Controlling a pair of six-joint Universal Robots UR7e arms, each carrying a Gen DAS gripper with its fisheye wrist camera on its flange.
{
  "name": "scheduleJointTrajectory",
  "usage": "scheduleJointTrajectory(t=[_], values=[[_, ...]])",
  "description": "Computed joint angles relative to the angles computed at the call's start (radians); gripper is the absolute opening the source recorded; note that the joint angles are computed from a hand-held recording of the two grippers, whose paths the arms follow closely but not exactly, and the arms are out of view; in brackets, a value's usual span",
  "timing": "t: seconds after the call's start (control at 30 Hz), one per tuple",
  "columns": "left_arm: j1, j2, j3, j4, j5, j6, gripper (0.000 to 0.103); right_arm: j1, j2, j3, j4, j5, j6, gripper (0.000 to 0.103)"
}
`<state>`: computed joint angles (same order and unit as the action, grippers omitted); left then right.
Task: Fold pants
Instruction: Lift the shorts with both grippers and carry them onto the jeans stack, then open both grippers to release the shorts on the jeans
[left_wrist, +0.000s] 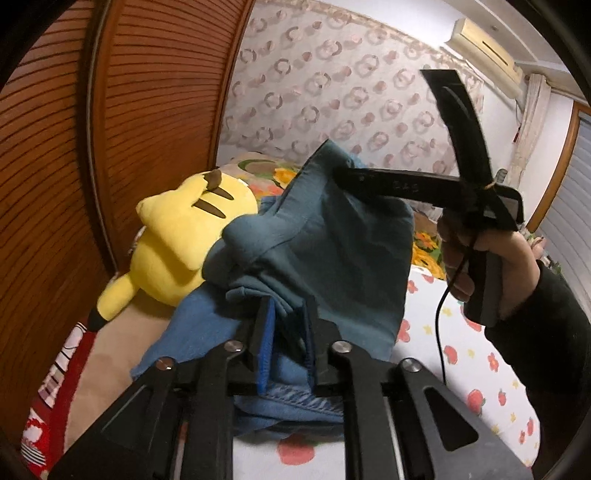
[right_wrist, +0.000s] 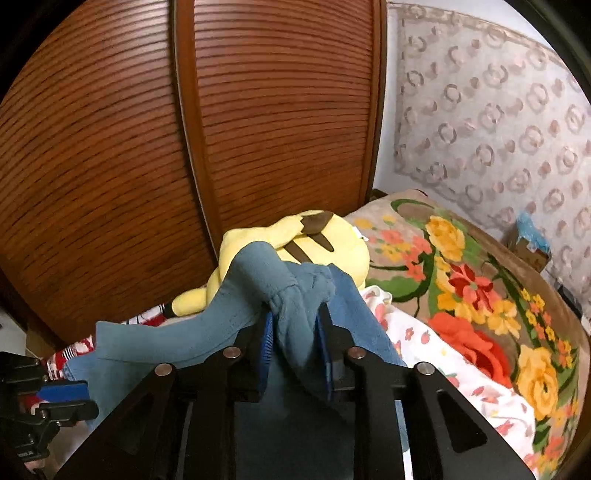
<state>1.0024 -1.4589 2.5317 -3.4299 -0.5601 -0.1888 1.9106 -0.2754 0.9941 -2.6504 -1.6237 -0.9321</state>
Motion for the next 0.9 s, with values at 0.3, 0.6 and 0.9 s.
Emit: scheduleJointTrajectory(t=[0.3, 0.6, 0.9], values=[[-0.061, 0.051, -0.031, -0.132, 0.062, 0.174, 0.048, -0.033, -0.154, 0.208, -0.121, 0.134, -0.008, 0.031], [0.070, 0.118, -0.145, -0.009, 0.010, 0.200, 0.048, -0.056, -0.146, 0.206, -0.053, 0.080, -0.010, 0.031], [0.107, 0.141, -0.133, -0.012, -0.007, 0.193, 0.048, -0.055, -0.048, 0.053, 0.012, 0.053, 0.052, 0.031]])
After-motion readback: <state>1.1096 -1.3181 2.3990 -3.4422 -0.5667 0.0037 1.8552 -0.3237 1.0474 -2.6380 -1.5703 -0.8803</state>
